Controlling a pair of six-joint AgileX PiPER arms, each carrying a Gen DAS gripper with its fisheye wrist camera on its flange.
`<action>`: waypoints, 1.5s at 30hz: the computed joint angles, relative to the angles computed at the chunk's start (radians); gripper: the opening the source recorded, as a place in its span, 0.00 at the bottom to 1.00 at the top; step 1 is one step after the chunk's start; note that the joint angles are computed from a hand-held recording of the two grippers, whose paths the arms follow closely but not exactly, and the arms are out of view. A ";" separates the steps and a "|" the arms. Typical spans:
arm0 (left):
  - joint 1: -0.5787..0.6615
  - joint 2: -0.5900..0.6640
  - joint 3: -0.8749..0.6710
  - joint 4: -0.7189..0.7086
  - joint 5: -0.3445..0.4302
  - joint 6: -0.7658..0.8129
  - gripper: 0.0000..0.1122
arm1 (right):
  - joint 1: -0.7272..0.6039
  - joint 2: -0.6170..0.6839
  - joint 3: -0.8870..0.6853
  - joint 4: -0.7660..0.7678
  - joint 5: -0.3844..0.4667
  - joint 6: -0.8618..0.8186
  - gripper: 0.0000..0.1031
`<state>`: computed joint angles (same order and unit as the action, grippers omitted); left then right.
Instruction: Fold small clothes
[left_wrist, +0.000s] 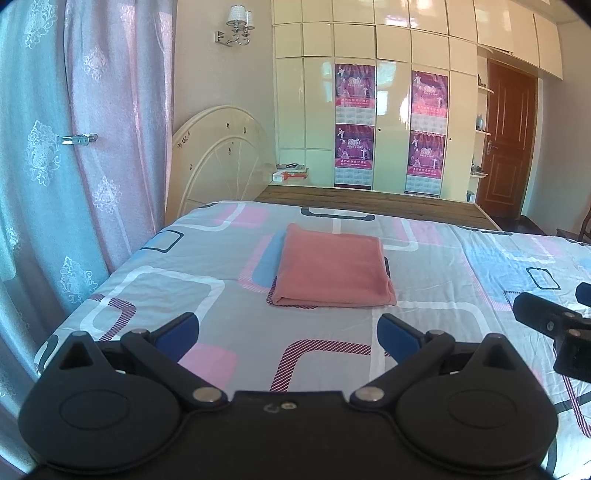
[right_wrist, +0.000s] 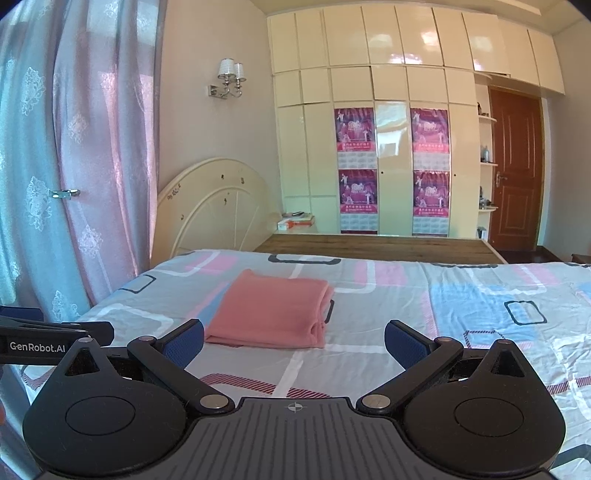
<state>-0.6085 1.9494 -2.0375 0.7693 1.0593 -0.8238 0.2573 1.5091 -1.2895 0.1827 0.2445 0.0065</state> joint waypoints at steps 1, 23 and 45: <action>0.000 0.000 0.001 0.001 -0.001 0.001 0.91 | -0.001 0.001 0.000 0.000 -0.001 0.000 1.00; 0.015 0.044 -0.082 -0.033 0.025 0.046 0.91 | 0.013 0.039 -0.029 -0.016 0.009 0.026 1.00; 0.073 0.138 -0.217 -0.123 0.042 0.137 0.91 | -0.004 0.130 -0.121 0.043 0.058 -0.031 1.00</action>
<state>-0.5351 2.0878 -2.2547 0.6464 1.1012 -0.6863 0.2536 1.6391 -1.4106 0.2254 0.3021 -0.0247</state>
